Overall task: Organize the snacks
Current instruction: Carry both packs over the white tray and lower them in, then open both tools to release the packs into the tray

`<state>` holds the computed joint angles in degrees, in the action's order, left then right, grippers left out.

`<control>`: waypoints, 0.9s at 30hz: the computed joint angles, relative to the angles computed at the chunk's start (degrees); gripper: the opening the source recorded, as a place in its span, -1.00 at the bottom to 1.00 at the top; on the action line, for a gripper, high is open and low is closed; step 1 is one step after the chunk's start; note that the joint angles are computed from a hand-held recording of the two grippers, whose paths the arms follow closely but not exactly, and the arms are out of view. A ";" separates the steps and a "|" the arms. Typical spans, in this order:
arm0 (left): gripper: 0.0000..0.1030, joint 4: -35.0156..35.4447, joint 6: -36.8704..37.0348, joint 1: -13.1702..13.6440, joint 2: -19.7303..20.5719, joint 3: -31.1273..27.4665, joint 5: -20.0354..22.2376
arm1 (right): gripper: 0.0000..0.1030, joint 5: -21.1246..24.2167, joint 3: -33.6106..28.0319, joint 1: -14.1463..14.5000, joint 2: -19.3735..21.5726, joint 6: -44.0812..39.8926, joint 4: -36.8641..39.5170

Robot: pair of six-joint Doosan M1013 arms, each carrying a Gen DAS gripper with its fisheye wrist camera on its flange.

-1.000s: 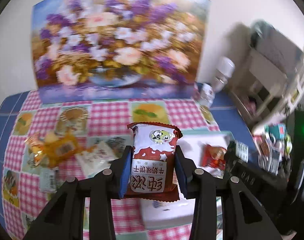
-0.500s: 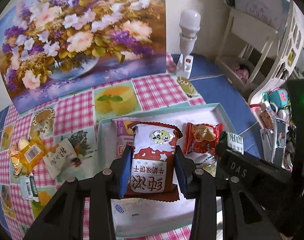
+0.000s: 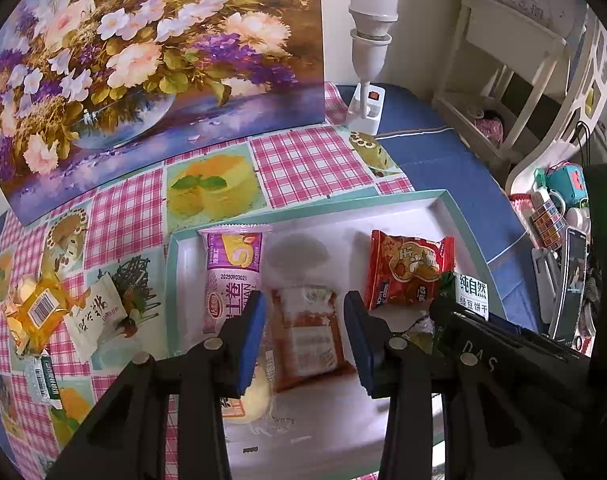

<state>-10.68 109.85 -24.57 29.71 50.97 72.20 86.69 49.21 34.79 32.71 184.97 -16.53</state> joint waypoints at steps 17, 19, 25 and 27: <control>0.06 2.69 -5.04 0.72 0.82 -2.08 1.76 | -0.14 1.46 -1.34 -0.21 1.05 -2.39 1.64; 0.17 2.82 -5.70 0.83 0.93 -2.35 1.93 | -0.14 1.70 -1.54 -0.25 1.14 -2.60 1.73; 0.41 3.56 -9.48 1.41 1.40 -3.47 2.32 | 0.31 1.80 -3.02 -0.11 1.73 -4.28 0.94; 0.42 3.74 -11.35 1.78 1.61 -3.93 2.41 | 0.39 2.30 -3.91 -0.07 2.20 -5.04 0.75</control>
<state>-6.93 98.50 -22.79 31.32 47.04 74.61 88.99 45.30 34.72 34.91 179.94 -15.78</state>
